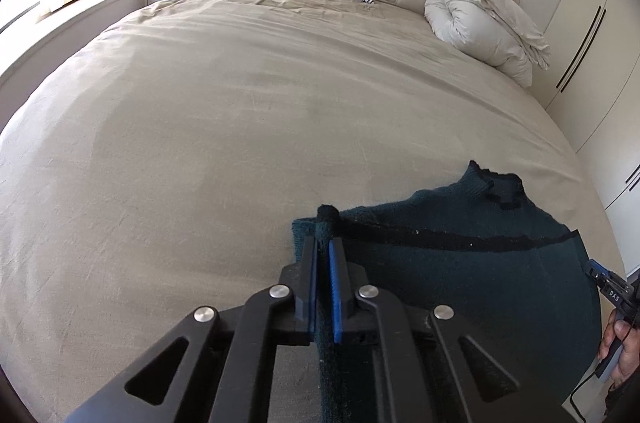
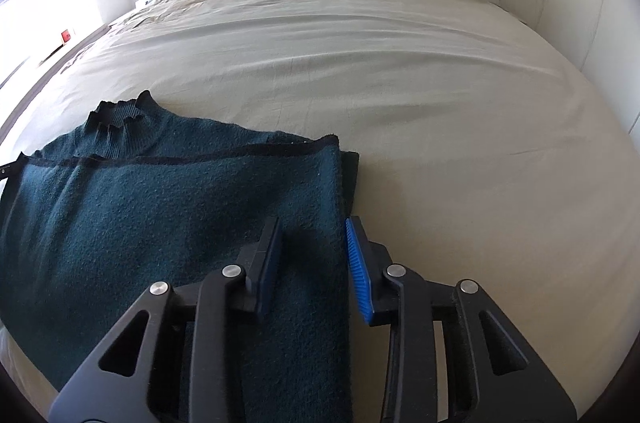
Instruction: Fold small clothes
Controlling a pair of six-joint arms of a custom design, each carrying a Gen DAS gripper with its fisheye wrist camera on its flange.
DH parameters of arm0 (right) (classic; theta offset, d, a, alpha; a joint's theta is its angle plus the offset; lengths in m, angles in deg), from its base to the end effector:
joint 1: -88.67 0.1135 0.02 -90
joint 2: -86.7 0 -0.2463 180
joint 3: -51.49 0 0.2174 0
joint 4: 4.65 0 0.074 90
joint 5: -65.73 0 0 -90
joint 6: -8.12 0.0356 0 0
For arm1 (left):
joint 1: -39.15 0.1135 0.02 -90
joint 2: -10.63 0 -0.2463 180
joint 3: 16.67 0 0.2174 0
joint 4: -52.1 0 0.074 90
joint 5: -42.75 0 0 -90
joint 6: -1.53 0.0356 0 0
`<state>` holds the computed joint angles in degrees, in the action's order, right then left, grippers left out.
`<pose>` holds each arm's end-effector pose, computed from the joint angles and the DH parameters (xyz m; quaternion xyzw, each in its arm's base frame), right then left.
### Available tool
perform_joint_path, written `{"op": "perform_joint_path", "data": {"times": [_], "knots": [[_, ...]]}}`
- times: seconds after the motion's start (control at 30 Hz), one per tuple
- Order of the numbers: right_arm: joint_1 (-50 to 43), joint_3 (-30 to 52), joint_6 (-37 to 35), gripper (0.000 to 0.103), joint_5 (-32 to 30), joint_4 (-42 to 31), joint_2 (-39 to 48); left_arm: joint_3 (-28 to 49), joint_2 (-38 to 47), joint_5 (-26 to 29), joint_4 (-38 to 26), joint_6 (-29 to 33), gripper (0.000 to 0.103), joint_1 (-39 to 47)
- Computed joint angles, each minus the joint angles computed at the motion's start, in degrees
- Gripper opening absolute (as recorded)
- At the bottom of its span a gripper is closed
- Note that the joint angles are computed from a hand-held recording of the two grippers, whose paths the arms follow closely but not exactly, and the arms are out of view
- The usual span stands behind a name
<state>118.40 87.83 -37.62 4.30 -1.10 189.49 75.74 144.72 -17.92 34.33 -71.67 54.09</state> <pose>0.1902 0.0890 0.0607 0.1765 0.9272 -0.0550 0.3257 0.3979 0.0881 0.0554 0.0818 0.9320 -0.1652 0.3119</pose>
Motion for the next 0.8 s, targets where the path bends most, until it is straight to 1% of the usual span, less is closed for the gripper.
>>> {"op": "perform_joint_path", "data": {"times": [0.13, 0.27, 0.4, 0.5, 0.53, 0.57, 0.6, 0.63, 0.67, 0.73, 0.8], "knots": [[-0.3, 0.0, -0.3, 0.03, 0.1, -0.2, -0.7, -0.2, -1.2, 0.9, 1.3, -1.6, 0.007, 0.8], [-1.6, 0.4, 0.2, 0.03, -2.3, 0.2, 1.2, 1.9, 1.1, -0.5, 0.3, -2.1, 0.007, 0.1], [-3.2, -2.6, 2.0, 0.03, -3.8, 4.9, 2.3, 5.7, 6.0, 0.3, -2.2, -3.2, 0.007, 1.1], [-3.2, -4.0, 2.7, 0.03, -3.8, 6.5, 2.5, 5.0, 5.5, 2.3, -1.7, -3.0, 0.008, 1.6], [-2.9, -4.2, 3.3, 0.03, -3.6, 6.6, 2.6, 5.0, 5.3, 2.8, -2.0, -2.8, 0.01, 1.8], [-2.7, -4.5, 3.7, 0.03, -3.6, 6.8, 2.7, 4.8, 5.1, 2.6, -2.1, -2.8, 0.018, 1.9], [-2.2, -4.8, 4.6, 0.03, -3.4, 6.8, 2.5, 4.6, 4.9, 2.7, -2.1, -3.2, 0.023, 2.3], [-1.6, -5.0, 5.7, 0.03, -2.9, 6.4, 2.2, 4.0, 4.5, 2.9, -1.7, -3.6, 0.03, 2.9], [-1.2, -5.3, 6.7, 0.03, -2.7, 6.3, 1.8, 2.6, 3.6, 2.6, -0.6, -4.1, 0.031, 3.4], [-0.4, -6.3, 10.0, 0.03, -1.7, 4.6, -0.1, -2.2, 0.1, 1.2, 3.3, -4.8, 0.031, 4.7], [1.7, -8.0, 15.8, 0.031, 1.3, 1.3, -4.2, -8.3, -4.5, 1.6, 7.4, -3.5, 0.031, 6.2]]}}
